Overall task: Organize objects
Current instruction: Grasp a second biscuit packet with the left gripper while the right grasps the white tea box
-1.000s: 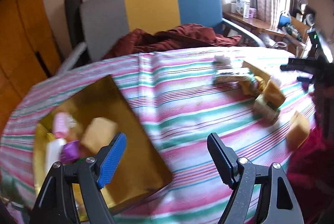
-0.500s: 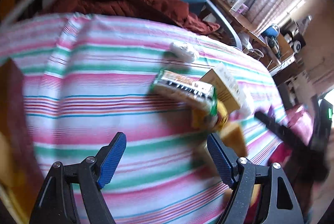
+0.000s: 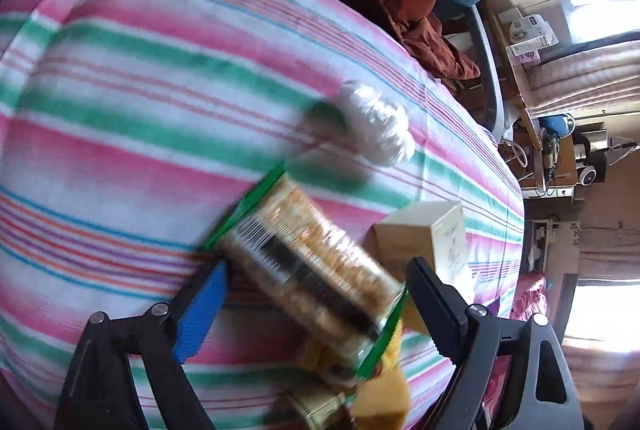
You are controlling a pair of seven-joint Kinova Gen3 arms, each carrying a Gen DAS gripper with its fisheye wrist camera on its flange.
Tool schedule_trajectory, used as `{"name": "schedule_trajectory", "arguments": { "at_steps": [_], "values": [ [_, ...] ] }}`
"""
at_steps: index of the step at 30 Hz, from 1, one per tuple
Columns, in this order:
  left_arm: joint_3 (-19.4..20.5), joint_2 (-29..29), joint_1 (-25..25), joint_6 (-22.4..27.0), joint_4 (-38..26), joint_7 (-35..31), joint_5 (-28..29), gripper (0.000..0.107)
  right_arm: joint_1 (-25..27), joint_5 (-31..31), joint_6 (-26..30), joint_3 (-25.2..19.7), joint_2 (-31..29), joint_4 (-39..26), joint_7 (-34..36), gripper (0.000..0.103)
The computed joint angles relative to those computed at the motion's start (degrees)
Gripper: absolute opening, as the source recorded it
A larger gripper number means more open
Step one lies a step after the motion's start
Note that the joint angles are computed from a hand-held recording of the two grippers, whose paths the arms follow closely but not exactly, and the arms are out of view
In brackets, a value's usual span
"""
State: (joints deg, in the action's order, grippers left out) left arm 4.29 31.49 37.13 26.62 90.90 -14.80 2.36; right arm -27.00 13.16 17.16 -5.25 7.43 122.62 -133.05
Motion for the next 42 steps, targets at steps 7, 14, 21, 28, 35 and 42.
{"name": "schedule_trajectory", "arguments": {
  "at_steps": [7,14,21,28,35,42],
  "values": [
    [-1.3,4.6,3.6,14.0,-11.0,-3.4,-7.1,0.071,1.3,-2.7,0.0,-0.8,0.1,0.0,2.8,0.084],
    [-1.3,-1.2,4.4,9.5,-0.5,-7.5,-11.0,0.043,2.4,-5.3,0.2,-1.2,0.1,0.0,5.5,0.084],
    [-2.1,-7.3,9.5,9.5,9.6,-5.1,-19.5,0.046,0.4,-2.6,1.1,0.3,0.6,-0.4,2.4,0.084],
    [-1.6,-8.1,12.6,14.7,10.7,2.0,-25.8,0.080,1.4,-2.2,3.2,-1.9,1.2,-2.4,4.6,0.084],
    [-1.4,-6.9,13.2,16.3,10.0,8.6,-30.0,0.082,-2.6,5.9,10.1,0.0,7.2,-12.6,7.1,0.084],
    [-1.8,-5.2,18.6,20.5,9.9,14.3,-39.8,0.046,-4.7,5.5,17.0,0.1,17.5,-22.3,15.0,0.076]
  ]
}}
